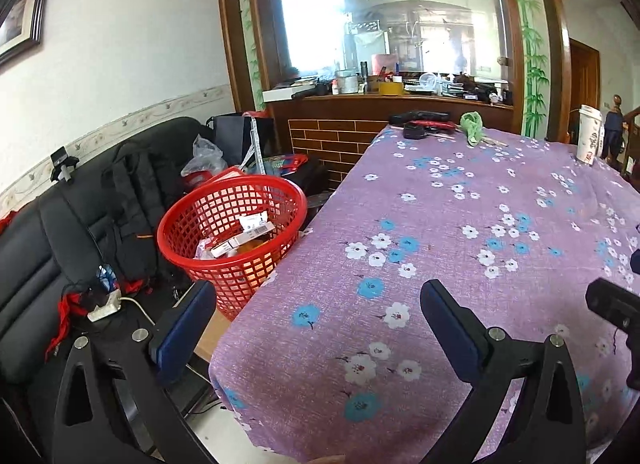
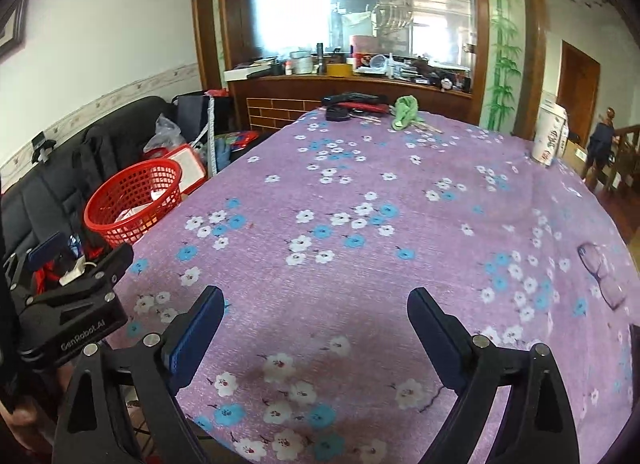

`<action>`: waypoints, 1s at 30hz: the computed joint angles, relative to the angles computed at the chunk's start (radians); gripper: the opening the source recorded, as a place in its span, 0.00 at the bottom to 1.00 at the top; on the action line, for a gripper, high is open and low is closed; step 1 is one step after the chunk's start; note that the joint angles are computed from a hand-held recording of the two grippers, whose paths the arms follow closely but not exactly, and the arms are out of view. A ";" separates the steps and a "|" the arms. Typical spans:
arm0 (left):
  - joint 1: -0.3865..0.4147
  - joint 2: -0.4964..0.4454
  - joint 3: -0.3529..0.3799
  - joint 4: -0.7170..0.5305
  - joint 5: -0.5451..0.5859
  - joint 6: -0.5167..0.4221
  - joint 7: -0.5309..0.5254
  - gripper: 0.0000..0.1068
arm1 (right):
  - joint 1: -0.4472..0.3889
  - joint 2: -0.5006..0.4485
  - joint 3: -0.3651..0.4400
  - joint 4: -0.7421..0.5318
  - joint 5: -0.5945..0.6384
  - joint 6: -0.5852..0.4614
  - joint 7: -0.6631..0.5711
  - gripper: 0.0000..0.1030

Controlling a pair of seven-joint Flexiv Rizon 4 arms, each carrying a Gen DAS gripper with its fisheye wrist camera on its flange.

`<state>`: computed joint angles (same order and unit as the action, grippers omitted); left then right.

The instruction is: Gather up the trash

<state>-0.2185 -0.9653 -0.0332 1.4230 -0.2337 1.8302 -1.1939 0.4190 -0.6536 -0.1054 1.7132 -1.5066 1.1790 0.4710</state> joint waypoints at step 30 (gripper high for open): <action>-0.024 -0.026 0.036 -0.017 -0.029 0.033 0.008 0.95 | 0.051 -0.038 -0.038 -0.028 0.127 0.019 -0.104 0.93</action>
